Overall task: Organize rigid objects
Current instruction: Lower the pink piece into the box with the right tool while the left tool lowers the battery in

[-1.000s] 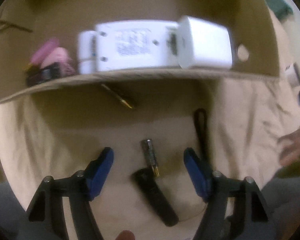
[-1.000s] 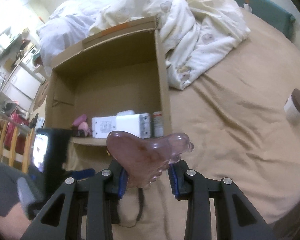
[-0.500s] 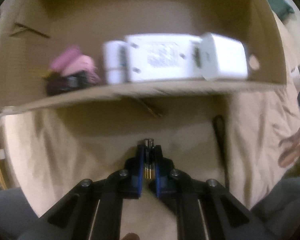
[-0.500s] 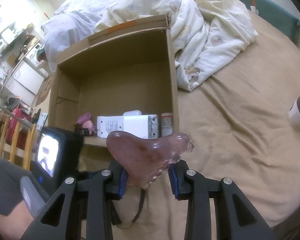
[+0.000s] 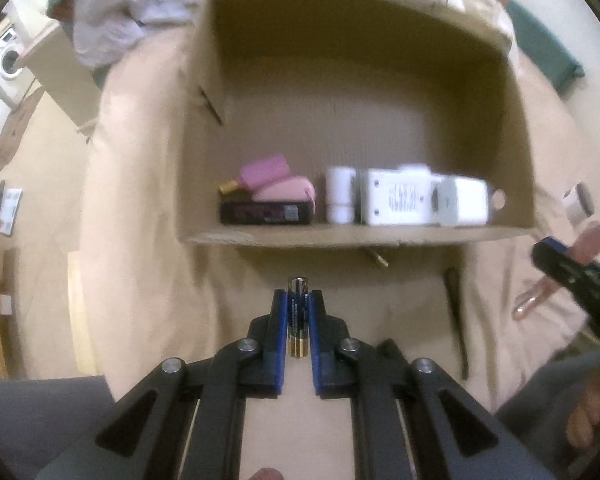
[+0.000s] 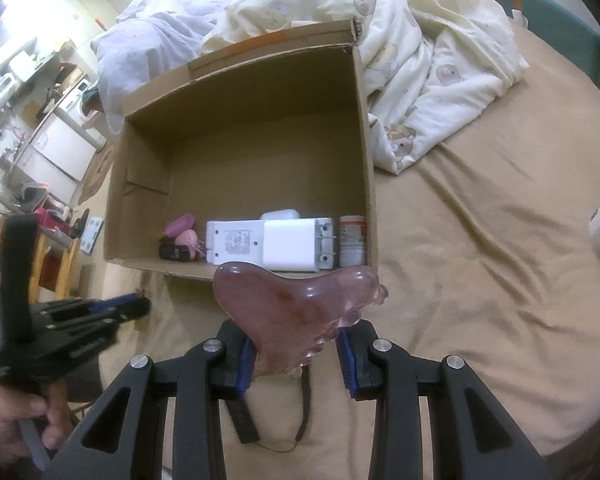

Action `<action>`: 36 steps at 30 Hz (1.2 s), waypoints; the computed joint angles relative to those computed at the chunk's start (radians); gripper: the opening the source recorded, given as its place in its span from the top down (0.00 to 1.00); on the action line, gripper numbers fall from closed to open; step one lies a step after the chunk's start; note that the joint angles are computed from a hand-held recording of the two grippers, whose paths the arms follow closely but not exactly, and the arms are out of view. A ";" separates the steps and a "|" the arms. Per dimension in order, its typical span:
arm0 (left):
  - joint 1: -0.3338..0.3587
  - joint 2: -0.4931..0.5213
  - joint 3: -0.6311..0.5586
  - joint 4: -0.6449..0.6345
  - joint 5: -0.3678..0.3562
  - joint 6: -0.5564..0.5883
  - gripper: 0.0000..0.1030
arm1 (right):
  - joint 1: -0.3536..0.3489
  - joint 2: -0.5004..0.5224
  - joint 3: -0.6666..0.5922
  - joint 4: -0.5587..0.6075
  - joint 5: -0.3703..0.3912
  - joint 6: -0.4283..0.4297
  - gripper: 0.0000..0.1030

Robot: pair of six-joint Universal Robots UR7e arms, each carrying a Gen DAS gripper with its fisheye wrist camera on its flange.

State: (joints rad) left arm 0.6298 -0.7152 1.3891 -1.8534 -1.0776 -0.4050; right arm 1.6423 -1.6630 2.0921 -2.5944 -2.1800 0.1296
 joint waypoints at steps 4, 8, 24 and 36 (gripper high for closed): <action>0.005 -0.005 -0.038 -0.014 -0.004 0.010 0.91 | 0.012 0.007 -0.002 -0.034 0.012 -0.019 0.65; 0.017 0.025 -0.113 -0.005 0.005 0.038 0.91 | 0.026 0.030 -0.017 -0.063 0.011 -0.056 0.65; 0.040 0.210 -0.310 -0.036 0.077 0.167 0.91 | 0.004 0.157 -0.159 -0.152 -0.005 -0.205 0.65; 0.064 0.274 -0.321 -0.097 0.118 0.200 0.91 | -0.032 0.259 -0.236 -0.186 -0.053 -0.246 0.65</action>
